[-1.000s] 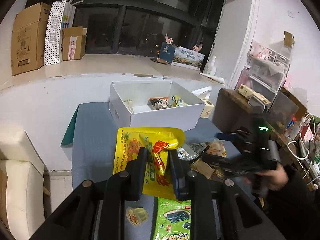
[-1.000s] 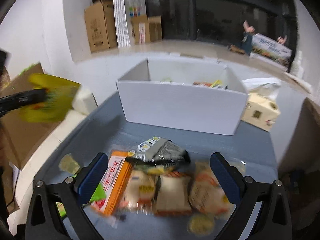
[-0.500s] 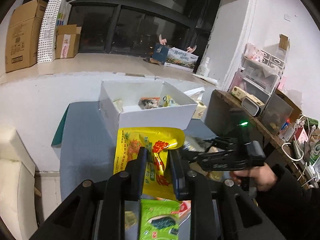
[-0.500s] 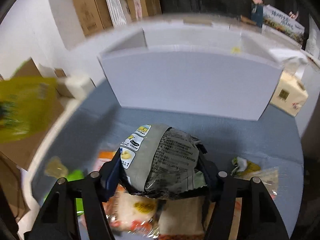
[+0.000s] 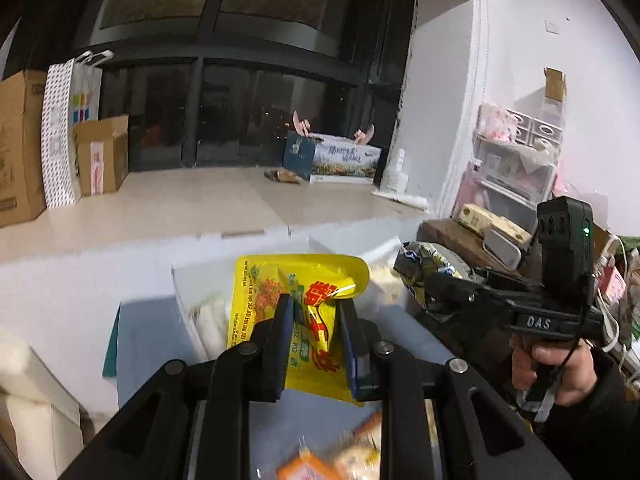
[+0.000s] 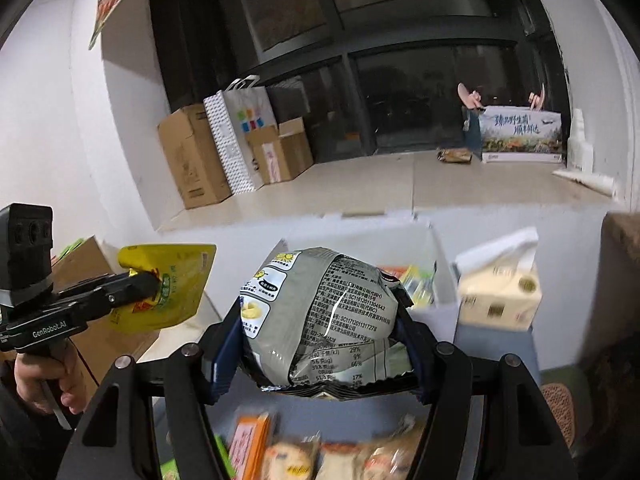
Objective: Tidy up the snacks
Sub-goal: 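Lower both held packets into the white box and open both tools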
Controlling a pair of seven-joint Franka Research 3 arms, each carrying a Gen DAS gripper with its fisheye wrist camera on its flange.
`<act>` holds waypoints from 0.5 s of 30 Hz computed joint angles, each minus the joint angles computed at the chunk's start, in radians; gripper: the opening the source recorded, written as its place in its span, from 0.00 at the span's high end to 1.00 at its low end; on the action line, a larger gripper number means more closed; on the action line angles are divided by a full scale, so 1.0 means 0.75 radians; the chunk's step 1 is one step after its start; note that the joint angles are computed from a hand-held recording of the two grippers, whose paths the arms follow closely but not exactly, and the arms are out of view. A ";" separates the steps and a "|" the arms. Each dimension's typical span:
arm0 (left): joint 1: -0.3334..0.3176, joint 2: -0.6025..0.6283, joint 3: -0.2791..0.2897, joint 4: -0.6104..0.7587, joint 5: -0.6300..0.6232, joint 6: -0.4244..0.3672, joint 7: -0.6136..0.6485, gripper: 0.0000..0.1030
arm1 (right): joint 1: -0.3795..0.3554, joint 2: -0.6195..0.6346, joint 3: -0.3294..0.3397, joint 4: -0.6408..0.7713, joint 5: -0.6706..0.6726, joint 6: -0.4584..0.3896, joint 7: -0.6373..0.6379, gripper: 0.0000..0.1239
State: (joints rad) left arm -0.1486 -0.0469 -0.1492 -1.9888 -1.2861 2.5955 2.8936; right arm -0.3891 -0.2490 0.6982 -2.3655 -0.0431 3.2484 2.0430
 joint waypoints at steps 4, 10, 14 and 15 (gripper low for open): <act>-0.003 0.180 -0.044 0.222 0.151 0.067 -0.158 0.76 | -0.241 0.141 0.163 0.178 -0.153 -0.068 0.080 0.43; -0.007 0.453 -0.098 0.507 0.524 0.136 -0.421 0.76 | -0.268 0.514 0.133 0.551 -0.888 -0.329 0.568 0.43; -0.020 0.602 -0.106 0.637 0.708 0.195 -0.536 0.74 | -0.125 0.683 0.012 0.723 -0.949 -0.443 0.532 0.40; -0.029 0.647 -0.093 0.677 0.761 0.209 -0.590 0.60 | -0.111 0.718 0.004 0.756 -0.924 -0.465 0.491 0.38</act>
State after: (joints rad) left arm -0.1700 0.4386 -0.2188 -1.4810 -0.7156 2.7520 2.4510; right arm -0.4725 0.2893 0.7014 -1.7989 -0.7364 2.8999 2.4115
